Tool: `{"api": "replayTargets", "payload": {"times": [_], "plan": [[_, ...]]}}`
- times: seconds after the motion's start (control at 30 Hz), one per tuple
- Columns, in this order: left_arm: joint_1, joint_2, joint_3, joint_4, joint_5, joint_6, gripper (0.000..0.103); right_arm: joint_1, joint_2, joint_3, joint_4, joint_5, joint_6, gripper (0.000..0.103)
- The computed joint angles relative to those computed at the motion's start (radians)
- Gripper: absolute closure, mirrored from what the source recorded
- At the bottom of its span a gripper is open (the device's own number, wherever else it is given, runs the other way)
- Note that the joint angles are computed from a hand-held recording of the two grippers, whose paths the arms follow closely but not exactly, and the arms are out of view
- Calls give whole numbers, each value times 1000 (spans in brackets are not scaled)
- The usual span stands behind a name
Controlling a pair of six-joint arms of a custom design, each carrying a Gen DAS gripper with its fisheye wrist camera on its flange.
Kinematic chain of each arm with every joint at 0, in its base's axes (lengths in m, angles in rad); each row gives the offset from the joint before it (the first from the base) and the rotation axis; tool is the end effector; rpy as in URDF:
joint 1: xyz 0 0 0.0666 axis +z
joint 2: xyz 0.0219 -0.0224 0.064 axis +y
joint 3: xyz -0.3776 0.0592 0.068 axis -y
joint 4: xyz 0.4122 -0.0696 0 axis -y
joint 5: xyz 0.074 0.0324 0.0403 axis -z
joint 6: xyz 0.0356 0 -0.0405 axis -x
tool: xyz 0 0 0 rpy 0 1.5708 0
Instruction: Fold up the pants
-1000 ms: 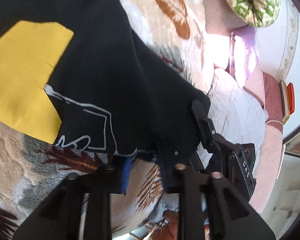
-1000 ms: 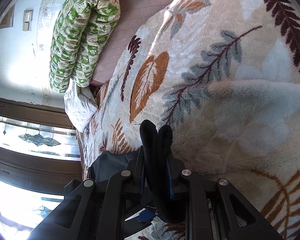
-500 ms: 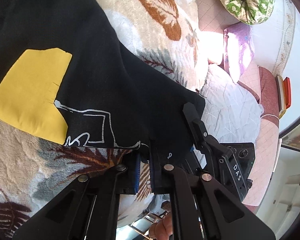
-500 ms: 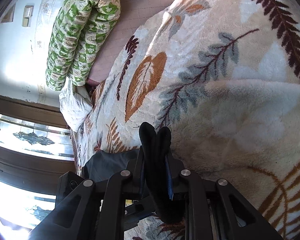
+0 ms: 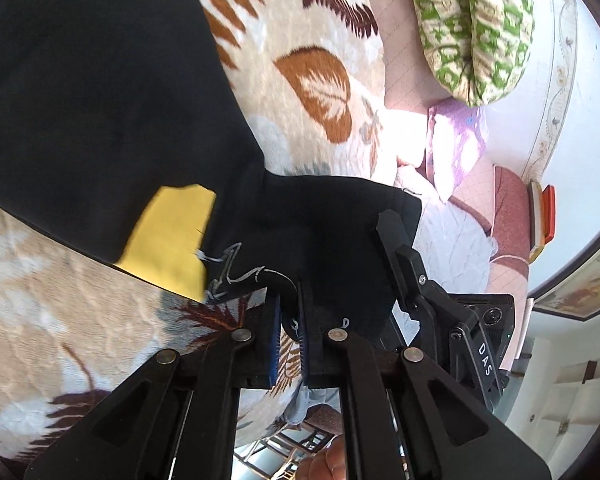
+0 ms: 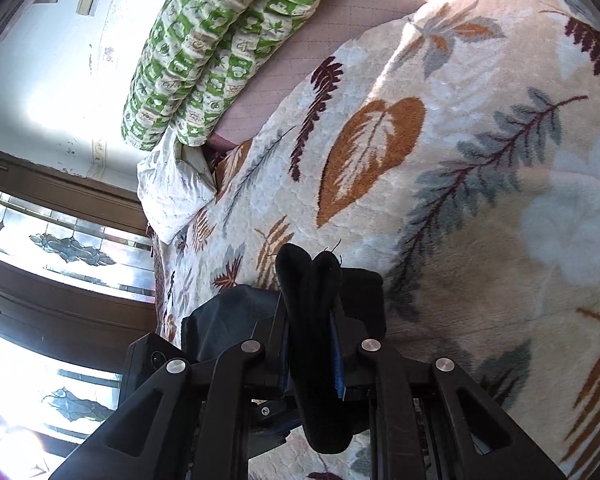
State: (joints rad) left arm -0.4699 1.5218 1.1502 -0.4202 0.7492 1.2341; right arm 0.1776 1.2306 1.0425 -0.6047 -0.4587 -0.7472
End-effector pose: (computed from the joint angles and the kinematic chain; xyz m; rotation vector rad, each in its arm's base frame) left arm 0.4574 -0.2599 0.2901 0.5952 -2.6356 1.5146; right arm 0.4295 0.0927 0.3566 0.4672 2.4372 0.9678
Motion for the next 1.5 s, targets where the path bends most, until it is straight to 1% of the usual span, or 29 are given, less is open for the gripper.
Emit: {"api": "replayTargets", "payload": {"times": [0.2, 0.37, 0.43, 0.5, 0.53, 0.57, 0.6, 0.63, 0.7, 0.77, 0.8, 0.87, 0.9, 0.93, 1.0, 1.03, 1.13, 1.2, 1.3, 1.37, 1.4, 1.43, 1.47, 1.5], "plan": [[87, -24, -49, -11, 34, -5, 98, 86, 96, 70, 37, 8, -49, 83], [156, -24, -77, -29, 74, -18, 97, 145, 188, 108, 101, 2, -113, 82], [172, -18, -72, -65, 88, -47, 97, 164, 218, 115, 134, -4, -143, 81], [186, -15, -77, -82, 104, -55, 97, 180, 243, 118, 162, -8, -176, 76], [194, -13, -81, -88, 119, -59, 95, 187, 254, 122, 163, -5, -188, 73], [200, -10, -79, -115, 123, -74, 92, 193, 265, 127, 162, -8, -197, 69], [205, -10, -78, -140, 118, -86, 83, 199, 273, 136, 148, -4, -195, 69], [211, -17, -85, -150, 118, -89, 77, 206, 273, 145, 124, 15, -184, 68], [224, -34, -99, -161, 118, -101, 76, 212, 264, 154, 101, 36, -177, 60], [234, -47, -101, -190, 125, -132, 76, 211, 232, 138, 110, 49, -193, 43], [240, -56, -101, -211, 124, -151, 76, 210, 211, 126, 118, 53, -201, 41], [250, -73, -103, -242, 115, -177, 76, 205, 167, 94, 142, 59, -220, 40], [255, -81, -105, -255, 111, -190, 76, 203, 139, 69, 164, 62, -234, 40], [260, -90, -105, -274, 106, -206, 72, 200, 111, 46, 184, 66, -249, 39], [270, -120, -118, -295, 94, -225, 67, 196, 48, -8, 219, 87, -277, 34], [271, -133, -117, -303, 83, -233, 67, 195, 18, -35, 232, 96, -284, 30], [262, -169, -115, -317, 57, -272, 67, 198, -71, -126, 300, 127, -329, 24], [248, -180, -88, -342, 40, -317, 67, 203, -113, -192, 376, 133, -391, 21], [227, -168, -22, -410, -7, -419, 67, 216, -129, -271, 500, 124, -501, 19], [214, -135, 42, -487, -35, -524, 62, 236, -121, -311, 591, 152, -581, 19], [208, -111, 79, -531, -56, -581, 57, 242, -114, -331, 641, 167, -627, 19], [194, -82, 123, -564, -85, -622, 53, 249, -104, -347, 689, 182, -668, 19], [182, -55, 163, -606, -115, -669, 53, 254, -94, -359, 724, 204, -704, 19], [169, -29, 201, -640, -140, -697, 53, 258, -82, -367, 752, 225, -738, 19]]}}
